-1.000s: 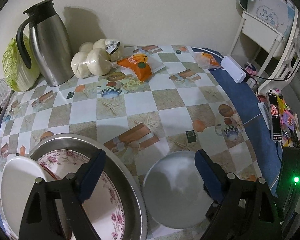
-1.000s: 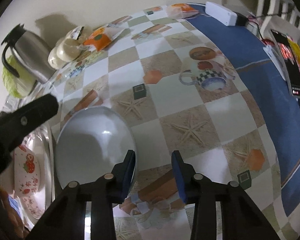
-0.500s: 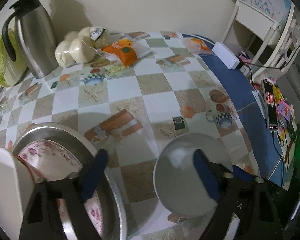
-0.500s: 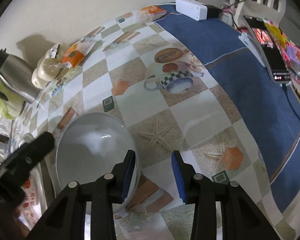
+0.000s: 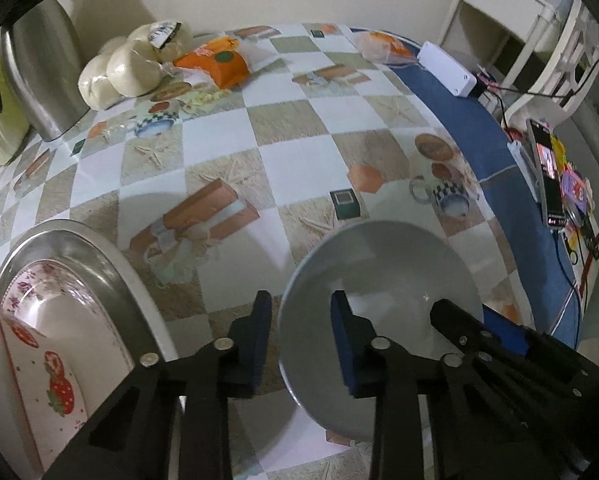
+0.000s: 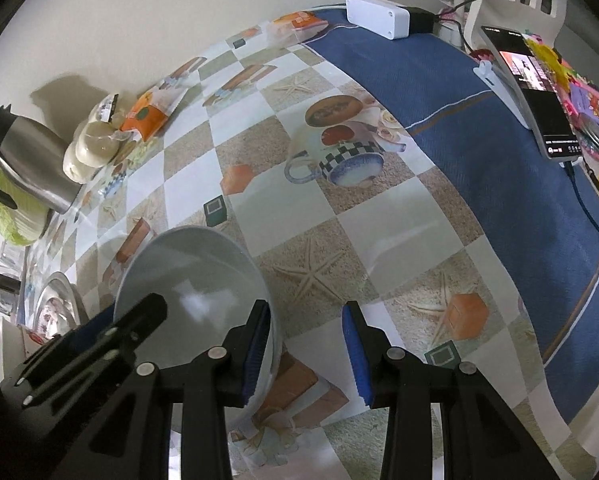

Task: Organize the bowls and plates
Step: 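Close both grippers on the rim of the white round bowl, then lift the round bowl with both grippers and carry it over the basin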

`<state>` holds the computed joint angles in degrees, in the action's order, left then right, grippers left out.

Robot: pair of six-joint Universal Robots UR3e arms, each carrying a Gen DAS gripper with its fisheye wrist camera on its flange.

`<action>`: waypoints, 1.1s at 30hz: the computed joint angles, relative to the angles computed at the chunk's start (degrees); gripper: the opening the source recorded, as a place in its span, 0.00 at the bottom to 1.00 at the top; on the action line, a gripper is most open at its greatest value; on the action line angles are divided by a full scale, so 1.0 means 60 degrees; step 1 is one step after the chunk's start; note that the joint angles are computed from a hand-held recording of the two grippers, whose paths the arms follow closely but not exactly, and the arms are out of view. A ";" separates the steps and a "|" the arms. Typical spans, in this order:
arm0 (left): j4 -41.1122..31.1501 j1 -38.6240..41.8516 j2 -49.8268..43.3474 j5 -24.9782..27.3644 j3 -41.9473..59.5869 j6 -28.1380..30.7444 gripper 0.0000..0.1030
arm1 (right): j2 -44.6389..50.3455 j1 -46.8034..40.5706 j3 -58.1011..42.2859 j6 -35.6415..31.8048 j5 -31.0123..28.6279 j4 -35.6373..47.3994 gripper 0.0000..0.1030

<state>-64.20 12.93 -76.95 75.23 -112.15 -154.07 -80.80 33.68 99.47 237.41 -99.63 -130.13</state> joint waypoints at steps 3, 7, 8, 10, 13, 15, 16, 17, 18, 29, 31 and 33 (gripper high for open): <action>0.0434 -0.0211 -0.0028 0.0327 -0.0250 -0.0037 0.26 | -0.0002 -0.0068 0.0207 0.0016 0.0192 -0.0346 0.35; 0.0590 -0.0257 -0.0045 0.0403 -0.0296 -0.0018 0.23 | 0.0073 -0.0022 0.0181 0.0119 0.0201 -0.0487 0.29; 0.0580 -0.0224 -0.0034 0.0366 -0.0296 0.0012 0.20 | 0.0086 -0.0008 0.0181 0.0121 0.0213 -0.0530 0.27; 0.0503 -0.0130 -0.0011 0.0237 -0.0277 0.0068 0.19 | 0.0107 -0.0009 0.0190 0.0077 0.0297 -0.0646 0.22; 0.0312 0.0022 0.0008 0.0004 -0.0207 0.0139 0.19 | 0.0054 -0.0116 0.0464 0.0025 0.0660 -0.1144 0.16; 0.0104 0.0169 0.0005 -0.0232 -0.0125 0.0230 0.18 | 0.0005 -0.0157 0.0594 0.0006 0.0812 -0.1395 0.16; 0.0078 0.0167 -0.0006 -0.0241 -0.0108 0.0237 0.19 | 0.0029 -0.0125 0.0491 0.0016 0.0764 -0.1289 0.16; 0.0046 0.0189 -0.0006 -0.0282 -0.0091 0.0254 0.18 | 0.0058 -0.0080 0.0386 0.0018 0.0687 -0.1181 0.16; 0.0024 0.0185 -0.0006 -0.0289 -0.0072 0.0250 0.18 | 0.0060 -0.0057 0.0346 0.0019 0.0655 -0.1125 0.16; -0.1342 0.1147 0.1159 -0.1103 0.0834 0.0857 0.19 | -0.0373 0.0367 -0.0609 0.0117 -0.0020 -0.0616 0.18; -0.1842 0.1640 0.1427 -0.1365 0.1093 0.1140 0.19 | -0.0250 0.0615 -0.1199 0.0129 -0.0241 -0.0447 0.18; -0.2535 0.2354 0.1709 -0.1719 0.1463 0.1550 0.19 | 0.0013 0.0867 -0.1897 0.0125 -0.0407 -0.0264 0.18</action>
